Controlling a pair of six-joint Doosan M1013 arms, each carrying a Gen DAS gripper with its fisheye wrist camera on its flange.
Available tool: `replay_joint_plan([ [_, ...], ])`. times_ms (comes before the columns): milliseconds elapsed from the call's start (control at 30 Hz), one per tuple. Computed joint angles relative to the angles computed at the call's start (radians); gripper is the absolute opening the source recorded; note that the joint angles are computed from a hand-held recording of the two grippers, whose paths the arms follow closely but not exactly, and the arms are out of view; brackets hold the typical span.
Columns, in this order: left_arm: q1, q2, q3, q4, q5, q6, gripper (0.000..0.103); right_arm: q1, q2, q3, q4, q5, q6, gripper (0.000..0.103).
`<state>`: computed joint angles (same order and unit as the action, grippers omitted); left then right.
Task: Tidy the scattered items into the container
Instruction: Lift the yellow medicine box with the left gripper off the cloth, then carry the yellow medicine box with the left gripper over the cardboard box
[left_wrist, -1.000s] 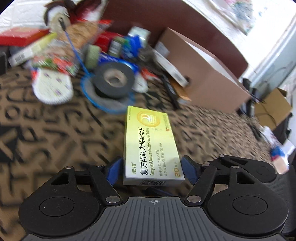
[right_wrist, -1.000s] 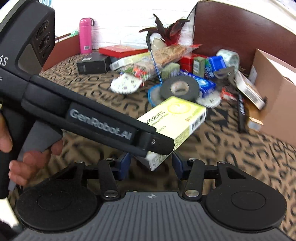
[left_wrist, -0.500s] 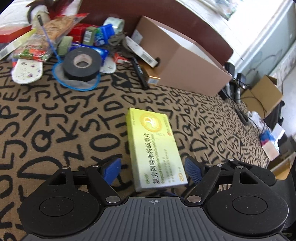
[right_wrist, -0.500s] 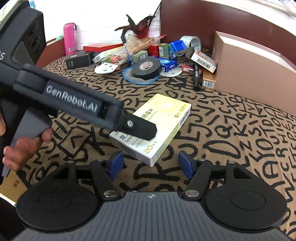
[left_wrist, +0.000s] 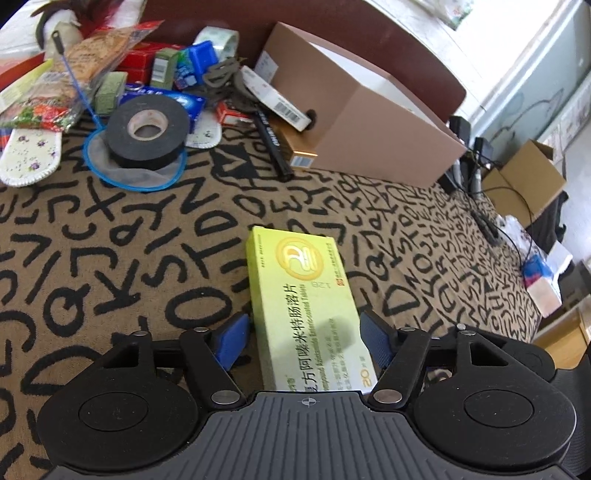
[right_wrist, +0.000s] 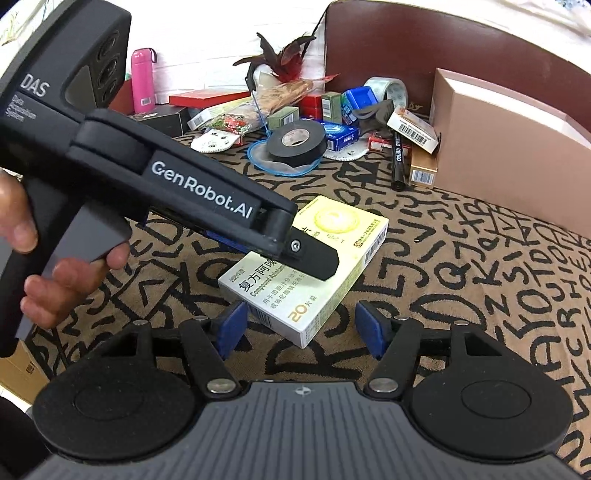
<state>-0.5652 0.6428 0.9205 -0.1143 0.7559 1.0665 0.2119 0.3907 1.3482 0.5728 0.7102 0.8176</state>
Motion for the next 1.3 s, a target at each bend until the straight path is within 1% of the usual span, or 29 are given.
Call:
replay_joint_plan([
  [67,0.002,0.001,0.000,-0.011,0.001,0.011,0.078,-0.004,0.005,-0.008,0.013,0.018,0.008,0.069],
  [167,0.001,0.006,-0.012,-0.017,0.016,0.046,0.076,-0.003,0.006,-0.010,0.015,0.020,0.006,0.069],
  [333,0.003,0.010,-0.015,-0.025,0.015,0.054,0.076,-0.001,0.008,-0.013,0.016,0.024,-0.021,0.068],
  [367,0.004,0.012,-0.020,-0.029,0.021,0.063,0.075,-0.002,0.010,-0.014,0.016,0.025,-0.023,0.068],
  [400,0.003,0.015,-0.027,-0.022,0.030,0.068,0.071,-0.002,0.011,-0.016,0.017,0.026,-0.027,0.069],
  [433,0.002,0.017,-0.031,-0.017,0.036,0.074,0.070,-0.001,0.013,-0.019,0.016,0.026,-0.030,0.070],
  [567,0.004,0.020,-0.033,-0.027,0.035,0.079,0.071,0.000,0.026,-0.038,0.012,0.051,-0.034,0.069],
  [633,0.006,0.021,-0.032,-0.033,0.033,0.081,0.071,0.001,0.027,-0.039,0.010,0.048,-0.041,0.068],
  [700,0.002,0.026,-0.044,-0.017,0.047,0.088,0.069,-0.002,0.028,-0.038,0.023,0.049,-0.047,0.068],
  [733,-0.001,0.028,-0.050,-0.003,0.054,0.083,0.068,-0.004,0.029,-0.037,0.031,0.048,-0.050,0.069],
  [767,-0.005,0.030,-0.055,0.016,0.062,0.076,0.060,-0.006,0.030,-0.035,0.039,0.049,-0.053,0.069],
  [967,-0.018,0.038,-0.086,0.044,0.093,0.048,0.054,-0.018,0.022,-0.034,0.056,0.077,-0.054,0.067],
  [1067,-0.025,0.047,-0.114,0.037,0.089,0.058,0.053,-0.032,0.012,-0.027,0.073,0.084,-0.049,0.066],
  [1167,-0.030,0.064,-0.163,0.034,0.078,0.067,0.053,-0.045,-0.004,-0.022,0.084,0.062,-0.068,0.066],
  [1233,-0.032,0.082,-0.214,0.036,0.076,0.075,0.053,-0.054,-0.013,-0.025,0.094,0.040,-0.089,0.066],
  [1300,-0.034,0.113,-0.290,0.043,0.090,0.083,0.053,-0.061,-0.018,-0.033,0.101,0.013,-0.116,0.066],
])
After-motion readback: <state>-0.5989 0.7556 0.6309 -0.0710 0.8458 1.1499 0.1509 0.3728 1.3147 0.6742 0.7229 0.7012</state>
